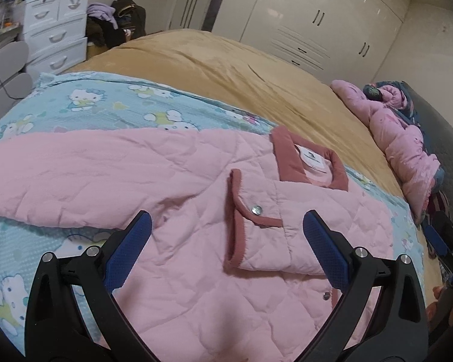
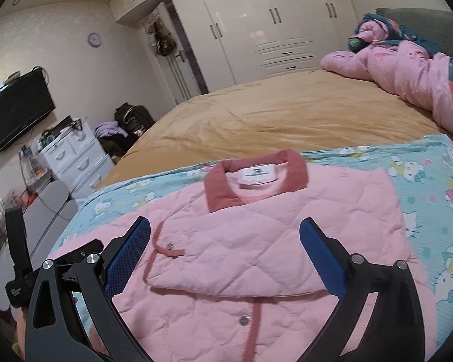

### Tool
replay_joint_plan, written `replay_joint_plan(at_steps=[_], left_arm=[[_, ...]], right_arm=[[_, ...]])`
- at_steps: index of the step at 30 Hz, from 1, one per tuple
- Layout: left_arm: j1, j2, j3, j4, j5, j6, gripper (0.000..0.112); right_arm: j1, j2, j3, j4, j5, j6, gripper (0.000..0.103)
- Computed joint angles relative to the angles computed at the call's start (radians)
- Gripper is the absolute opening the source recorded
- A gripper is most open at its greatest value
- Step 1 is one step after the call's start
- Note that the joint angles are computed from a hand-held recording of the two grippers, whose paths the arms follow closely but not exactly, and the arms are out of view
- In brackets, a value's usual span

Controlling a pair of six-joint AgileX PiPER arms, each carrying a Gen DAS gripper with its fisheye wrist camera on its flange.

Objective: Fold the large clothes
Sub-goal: 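Move the left tool to the other sleeve lying on the sheet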

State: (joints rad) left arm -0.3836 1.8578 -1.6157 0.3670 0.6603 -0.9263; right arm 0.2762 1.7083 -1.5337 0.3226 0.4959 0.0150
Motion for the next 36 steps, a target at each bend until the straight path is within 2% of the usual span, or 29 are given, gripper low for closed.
replay_joint_plan(at_steps=[18,22,26,33,36], left_arm=[[0.153,-0.156,0.186,0.087,-0.022,-0.151,0.094],[0.173,-0.175,0.207,0.118,0.001,-0.173,0.094],[0.213,-0.206,0.252,0.1,-0.035,-0.174,0.094],[0.296,-0.235,0.318,0.074,-0.056,-0.188,0.094],[0.327,-0.245,0.347,0.087,-0.067,-0.219,0.094]], right_arm=[[0.173,0.081,-0.116,-0.176,0.012,0.15,0.099],[0.213,0.119,-0.169,-0.137,0.028,0.119,0.099],[0.268,0.162,-0.234,-0.164,0.059,0.124,0.099],[0.343,0.23,-0.333,-0.227,0.107,0.152,0.099],[0.352,0.255,-0.365,-0.196,0.125,0.131,0.099]])
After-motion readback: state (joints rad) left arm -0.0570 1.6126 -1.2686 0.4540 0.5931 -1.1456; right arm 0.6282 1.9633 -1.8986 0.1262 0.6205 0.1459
